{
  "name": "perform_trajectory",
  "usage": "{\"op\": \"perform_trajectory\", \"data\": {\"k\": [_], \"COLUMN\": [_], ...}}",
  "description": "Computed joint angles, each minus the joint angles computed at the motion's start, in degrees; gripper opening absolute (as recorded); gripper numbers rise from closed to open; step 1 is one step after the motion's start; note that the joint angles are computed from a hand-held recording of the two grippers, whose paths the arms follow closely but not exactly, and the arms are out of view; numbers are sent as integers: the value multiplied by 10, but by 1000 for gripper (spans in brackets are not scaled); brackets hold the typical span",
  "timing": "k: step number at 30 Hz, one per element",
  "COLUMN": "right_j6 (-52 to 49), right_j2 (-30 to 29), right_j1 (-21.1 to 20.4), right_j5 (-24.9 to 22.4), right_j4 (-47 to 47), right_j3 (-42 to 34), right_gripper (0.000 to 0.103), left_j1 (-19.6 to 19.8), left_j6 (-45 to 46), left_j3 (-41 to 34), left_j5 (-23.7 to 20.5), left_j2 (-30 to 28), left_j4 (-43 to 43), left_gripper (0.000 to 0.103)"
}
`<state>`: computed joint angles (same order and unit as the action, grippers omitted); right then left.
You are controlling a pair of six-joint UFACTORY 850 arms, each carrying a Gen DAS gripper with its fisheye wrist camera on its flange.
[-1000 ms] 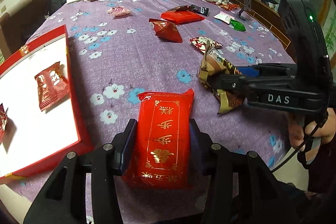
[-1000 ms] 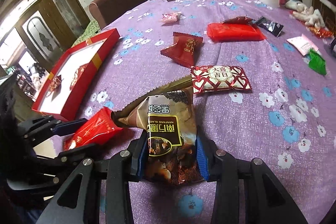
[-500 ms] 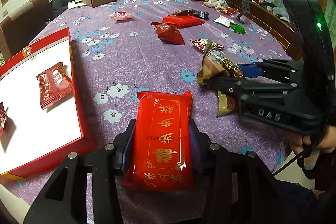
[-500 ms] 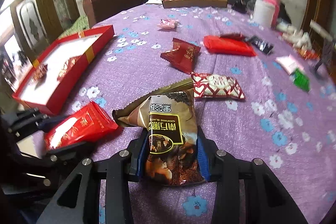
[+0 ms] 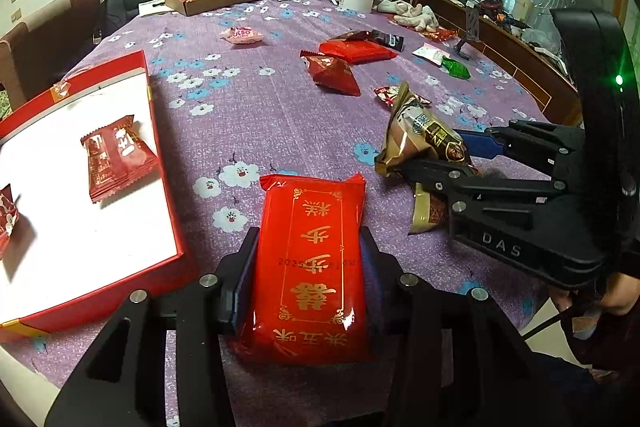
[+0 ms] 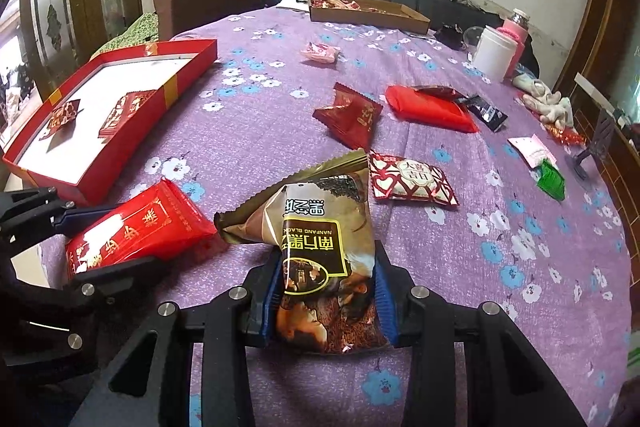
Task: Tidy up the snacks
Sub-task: 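Lift the large red packet with the left gripper while the right holds the brown bag, then carry both packets over the gift box and open both grippers to drop them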
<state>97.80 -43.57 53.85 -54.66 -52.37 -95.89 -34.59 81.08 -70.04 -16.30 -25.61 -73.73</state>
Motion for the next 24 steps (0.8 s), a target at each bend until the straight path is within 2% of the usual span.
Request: {"op": "perform_trajectory", "data": {"k": [6,20,24], "right_j6": [-13,-5,-9], "right_j2": [-11,-3,-6], "right_j1": [7,10,10], "right_j5": [-48,-72,-78], "right_j4": [-7,-20,-24], "right_j3": [-22,-16,-22], "right_gripper": [40,40,40], "left_j1": [2,2,5], "left_j6": [21,74,125], "left_j3": [5,4,5], "left_j5": [0,10,27], "left_j2": [5,17,22], "left_j4": [-23,-81,-135], "left_gripper": [44,44,44]}}
